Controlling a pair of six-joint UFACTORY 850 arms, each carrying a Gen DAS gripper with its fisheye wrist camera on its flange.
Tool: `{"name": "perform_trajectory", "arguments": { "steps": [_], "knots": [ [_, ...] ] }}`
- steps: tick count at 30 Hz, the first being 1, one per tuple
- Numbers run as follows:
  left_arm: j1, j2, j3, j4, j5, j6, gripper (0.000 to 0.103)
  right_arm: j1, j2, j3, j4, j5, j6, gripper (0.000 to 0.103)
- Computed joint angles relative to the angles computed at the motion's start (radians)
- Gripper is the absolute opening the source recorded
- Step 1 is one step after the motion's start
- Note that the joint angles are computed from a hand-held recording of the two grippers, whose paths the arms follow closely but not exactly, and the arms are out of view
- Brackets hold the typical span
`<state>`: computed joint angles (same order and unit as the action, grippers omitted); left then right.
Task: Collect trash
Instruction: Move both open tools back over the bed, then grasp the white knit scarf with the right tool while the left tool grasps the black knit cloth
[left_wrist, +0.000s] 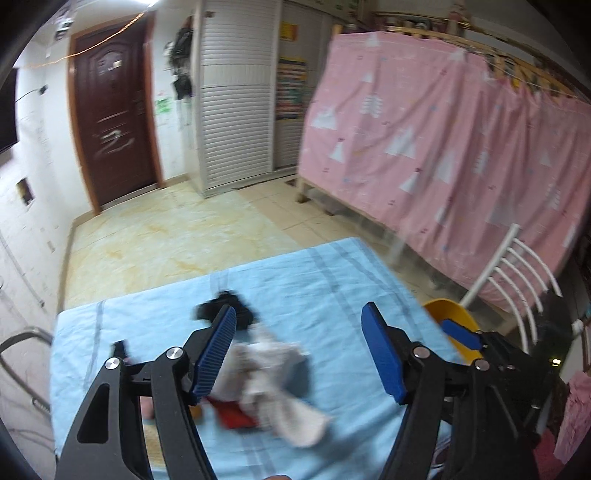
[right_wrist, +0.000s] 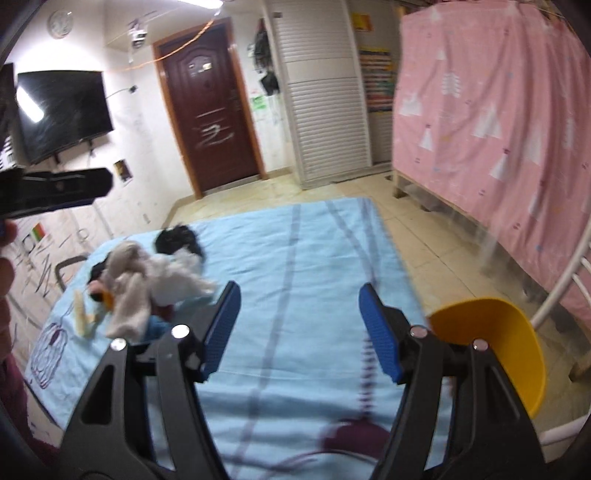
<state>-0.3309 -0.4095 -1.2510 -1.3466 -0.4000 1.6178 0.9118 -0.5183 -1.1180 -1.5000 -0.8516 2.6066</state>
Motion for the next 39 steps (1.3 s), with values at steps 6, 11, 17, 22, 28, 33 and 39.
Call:
{"name": "perform_trajectory", "arguments": {
  "steps": [6, 11, 17, 22, 28, 33, 39],
  "knots": [
    [0.055, -0.057, -0.056, 0.105, 0.057, -0.098, 0.064, -0.004, -0.052, -0.091, -0.05, 0.071, -0.048, 0.064],
    [0.105, -0.121, -0.119, 0.19, 0.085, -0.205, 0.065, -0.013, -0.092, -0.159, -0.075, 0.123, -0.083, 0.073],
    [0.142, -0.192, -0.19, 0.35, 0.088, -0.407, 0.066, -0.022, -0.14, -0.248, -0.108, 0.176, -0.143, 0.074],
    [0.158, -0.253, -0.249, 0.556, 0.065, -0.627, 0.066, -0.033, -0.172, -0.31, -0.194, 0.251, -0.146, 0.074],
    [0.165, -0.318, -0.306, 0.712, -0.013, -0.773, 0.066, -0.046, -0.214, -0.38, -0.183, 0.31, -0.208, 0.074],
    [0.165, -0.346, -0.319, 0.73, -0.042, -0.787, 0.053, -0.056, -0.225, -0.397, -0.162, 0.349, -0.24, 0.074],
    [0.19, -0.328, -0.297, 0.6, -0.022, -0.713, 0.042, -0.061, -0.244, -0.424, -0.191, 0.374, -0.234, 0.074]
  ]
}}
